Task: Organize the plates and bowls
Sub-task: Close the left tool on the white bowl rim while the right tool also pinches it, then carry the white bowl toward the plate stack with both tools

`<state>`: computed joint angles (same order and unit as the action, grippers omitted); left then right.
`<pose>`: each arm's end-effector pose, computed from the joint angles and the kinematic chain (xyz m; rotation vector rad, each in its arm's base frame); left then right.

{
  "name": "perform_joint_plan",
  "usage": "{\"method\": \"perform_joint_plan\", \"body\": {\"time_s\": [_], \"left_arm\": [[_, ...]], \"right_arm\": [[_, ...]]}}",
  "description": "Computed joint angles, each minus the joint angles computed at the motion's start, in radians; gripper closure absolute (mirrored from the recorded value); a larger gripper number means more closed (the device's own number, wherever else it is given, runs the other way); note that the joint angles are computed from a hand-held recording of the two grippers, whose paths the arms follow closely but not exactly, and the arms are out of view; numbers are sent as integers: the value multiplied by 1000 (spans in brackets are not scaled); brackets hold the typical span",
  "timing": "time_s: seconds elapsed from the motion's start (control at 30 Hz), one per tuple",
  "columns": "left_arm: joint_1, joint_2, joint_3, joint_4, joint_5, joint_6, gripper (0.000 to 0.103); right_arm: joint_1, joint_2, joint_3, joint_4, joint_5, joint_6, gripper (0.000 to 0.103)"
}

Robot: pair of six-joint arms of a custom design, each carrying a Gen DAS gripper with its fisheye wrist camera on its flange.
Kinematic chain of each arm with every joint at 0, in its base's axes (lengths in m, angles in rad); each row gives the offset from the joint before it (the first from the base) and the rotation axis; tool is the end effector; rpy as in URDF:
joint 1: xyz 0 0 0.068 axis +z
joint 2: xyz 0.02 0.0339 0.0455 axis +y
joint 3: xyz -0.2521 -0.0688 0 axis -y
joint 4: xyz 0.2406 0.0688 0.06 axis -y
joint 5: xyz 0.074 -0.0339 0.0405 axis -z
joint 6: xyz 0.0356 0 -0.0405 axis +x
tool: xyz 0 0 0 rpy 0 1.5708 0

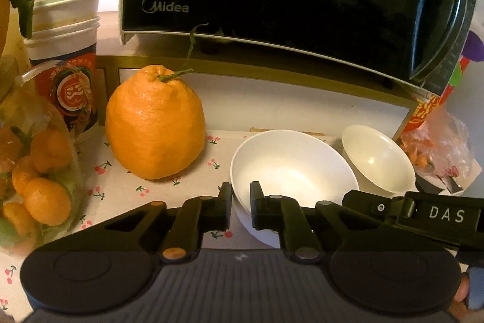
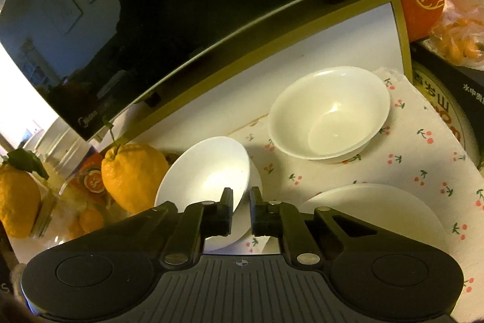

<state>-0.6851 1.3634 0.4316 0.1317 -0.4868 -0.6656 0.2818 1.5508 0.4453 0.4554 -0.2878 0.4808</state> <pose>0.1911 -0.1347 0.1272 -0.2047 2.2518 -0.1345 0.2494 0.0827 0.1120 0.0636 2.2904 0.7291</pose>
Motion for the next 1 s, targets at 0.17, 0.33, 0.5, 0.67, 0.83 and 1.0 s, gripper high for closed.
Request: {"method": "perform_joint_plan", "body": {"time_s": [0.17,0.33,0.5,0.67,0.83,1.0], "left_arm": [[-29,-73,-14,-79,-8,-30,92],[-88,-201,-21,-213,-50,-68,92],[-194,-335,8,-428,-115,-182,92],[-345,-406,64,-632,-187,-343,92],[-522,-403,136,-817,-240,-517,92],[-686,-394,167,-930,-251,-703,92]], "right_arm": [[-9,-44,-5,-45,-25,4,93],[-5,-183,-33,-148,-36,0,94],[5,-358,-27,-365,-40,-34,93],[2,-588,-18,-618,-41,-78,93],[7,-819,-9,-899,-18,-97,92],[-31,-1011,-1,-1144,-37,-119,92]]}}
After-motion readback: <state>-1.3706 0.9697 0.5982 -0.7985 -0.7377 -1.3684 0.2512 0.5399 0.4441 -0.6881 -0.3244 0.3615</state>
